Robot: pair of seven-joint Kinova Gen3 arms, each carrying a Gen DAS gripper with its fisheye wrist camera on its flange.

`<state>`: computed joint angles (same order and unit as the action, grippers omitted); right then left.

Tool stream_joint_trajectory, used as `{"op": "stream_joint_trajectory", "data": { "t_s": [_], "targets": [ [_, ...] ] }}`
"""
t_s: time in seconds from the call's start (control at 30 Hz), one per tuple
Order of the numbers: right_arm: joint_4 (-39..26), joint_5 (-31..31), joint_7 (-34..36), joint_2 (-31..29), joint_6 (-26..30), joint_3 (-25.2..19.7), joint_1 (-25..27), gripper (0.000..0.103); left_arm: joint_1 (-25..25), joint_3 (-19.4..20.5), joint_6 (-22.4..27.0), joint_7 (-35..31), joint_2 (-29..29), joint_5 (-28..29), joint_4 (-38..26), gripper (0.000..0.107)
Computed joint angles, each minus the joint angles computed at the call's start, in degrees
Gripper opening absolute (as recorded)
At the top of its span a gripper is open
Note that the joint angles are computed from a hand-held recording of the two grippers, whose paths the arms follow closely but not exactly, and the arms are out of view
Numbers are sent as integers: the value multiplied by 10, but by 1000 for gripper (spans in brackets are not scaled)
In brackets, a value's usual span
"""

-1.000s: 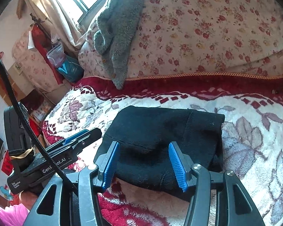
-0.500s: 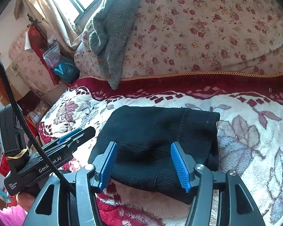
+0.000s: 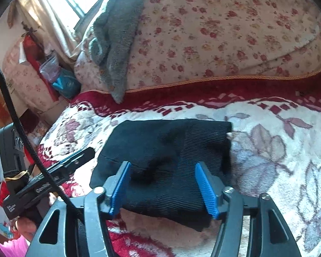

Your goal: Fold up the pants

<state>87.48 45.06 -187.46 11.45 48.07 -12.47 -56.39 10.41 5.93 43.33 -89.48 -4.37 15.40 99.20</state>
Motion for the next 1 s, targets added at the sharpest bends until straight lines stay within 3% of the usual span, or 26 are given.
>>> {"op": "stream_joint_trajectory", "data": {
  "t_s": [0.1,0.17,0.27,0.4,0.47,0.73,0.83,0.9,0.93,1.0],
  "targets": [
    [23,2,-33,-11,3,3,3,67,11,-48,10,-65,8,70,1,52],
    [39,-2,-46,-18,-9,1,13,68,-3,-60,26,-110,20,117,-2,64],
    [70,-23,-61,-27,-52,12,27,70,-50,-48,52,-156,42,174,-5,64],
    [115,-29,-97,-28,-145,-3,72,70,-74,-38,81,-172,73,197,-16,65],
    [131,-35,-100,-25,-192,11,75,70,-83,-32,82,-178,84,209,-15,74],
    [184,96,-240,-20,-312,94,30,69,-113,-14,105,-189,138,262,-31,89],
    [175,132,-238,-10,-287,66,43,61,-108,2,70,-181,129,244,-20,90],
    [178,156,-255,-10,-282,66,38,58,-78,0,49,-174,122,198,-21,83],
    [183,175,-277,-11,-284,76,28,55,-70,2,45,-181,119,180,-22,69],
    [186,192,-293,-13,-287,68,34,51,-64,7,33,-185,106,166,-16,56]
  ]
}}
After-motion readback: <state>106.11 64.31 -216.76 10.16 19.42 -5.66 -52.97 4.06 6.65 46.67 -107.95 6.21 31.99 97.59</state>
